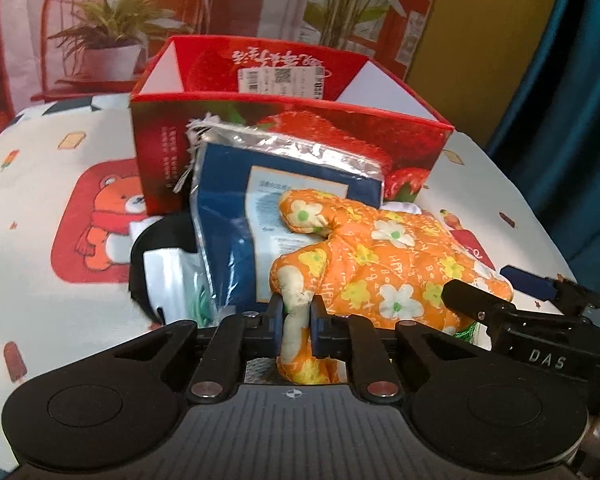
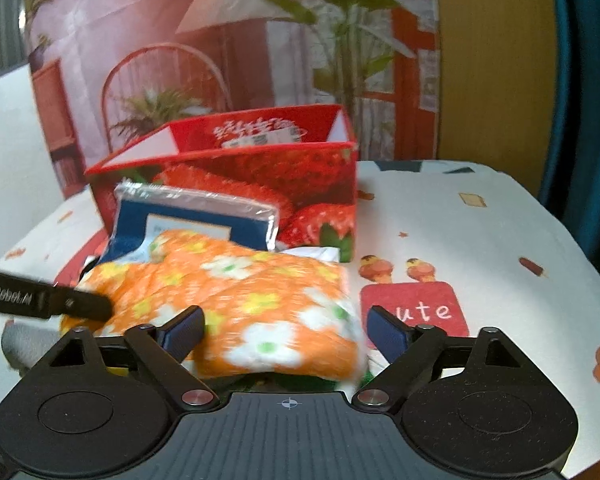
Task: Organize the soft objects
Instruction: 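Lift the orange mitt with the left tool and carry it over the red box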
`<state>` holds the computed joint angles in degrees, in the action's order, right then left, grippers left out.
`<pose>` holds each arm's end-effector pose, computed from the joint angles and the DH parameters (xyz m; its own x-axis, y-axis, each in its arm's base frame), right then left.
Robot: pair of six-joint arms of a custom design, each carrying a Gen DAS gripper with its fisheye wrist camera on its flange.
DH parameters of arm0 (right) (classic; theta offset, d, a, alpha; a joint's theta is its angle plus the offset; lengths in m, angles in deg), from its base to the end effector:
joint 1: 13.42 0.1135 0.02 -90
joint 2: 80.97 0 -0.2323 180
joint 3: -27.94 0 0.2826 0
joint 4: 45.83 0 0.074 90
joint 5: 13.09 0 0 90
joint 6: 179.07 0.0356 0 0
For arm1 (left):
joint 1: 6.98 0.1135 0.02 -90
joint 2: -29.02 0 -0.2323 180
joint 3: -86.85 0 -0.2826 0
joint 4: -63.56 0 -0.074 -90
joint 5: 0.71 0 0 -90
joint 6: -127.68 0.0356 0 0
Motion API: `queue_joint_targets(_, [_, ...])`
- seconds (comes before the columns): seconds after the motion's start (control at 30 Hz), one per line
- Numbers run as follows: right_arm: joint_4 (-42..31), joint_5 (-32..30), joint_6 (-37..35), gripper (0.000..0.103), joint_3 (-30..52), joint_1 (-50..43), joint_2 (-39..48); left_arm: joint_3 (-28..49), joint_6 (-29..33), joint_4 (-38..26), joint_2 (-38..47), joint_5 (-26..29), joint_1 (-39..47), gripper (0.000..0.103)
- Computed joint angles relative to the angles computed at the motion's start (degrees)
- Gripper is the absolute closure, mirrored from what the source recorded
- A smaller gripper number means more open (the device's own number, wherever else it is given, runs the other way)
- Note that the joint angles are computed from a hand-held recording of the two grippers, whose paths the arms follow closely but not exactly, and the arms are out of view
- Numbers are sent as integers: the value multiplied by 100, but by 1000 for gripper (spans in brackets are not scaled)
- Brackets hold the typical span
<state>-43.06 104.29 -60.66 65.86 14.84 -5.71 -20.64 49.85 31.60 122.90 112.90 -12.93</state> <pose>0.2478 0.1146 0.1068 -0.4809 0.2211 -0.8484 0.1614 0.9735 0.1623 0.3591 -0.0518 0.1568 -0.7097 0.2682 -0.6515 0.4936 0.8491 -0.1881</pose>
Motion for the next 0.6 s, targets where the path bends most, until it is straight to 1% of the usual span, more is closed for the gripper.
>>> queue_joint_targets(0.07, [3,-264,111,16,-33,-127,-22,7,22,-49,21,9,64,89])
queue_joint_targets(0.13, [88,-434,68,24,-37,-185,23,21,23,-44,52,-11,89,89])
queue_joint_targets(0.17, [122,-467,20,25,-27,-178,52,0,33,-32,46,2,115,89])
queue_joint_targets(0.23, [163,-523,-73,32,17,-154,131,16,26,-51,74,25,145,89])
queue_joint_targets(0.4, [113,-650,-47,35,136,-173,284,41,6,-66,146,-39,105,89])
queue_joint_targets(0.47, [137,-674,-49,37,122,-169,288,0,5,-35,116,-44,109,89])
queue_joint_targets(0.57, [162,-628,-111,51,70,-126,212,-211,3,187,-97,-121,103,90])
queue_joint_targets(0.6, [163,-571,-140,57,59,-96,181,-295,11,276,-192,-140,101,90])
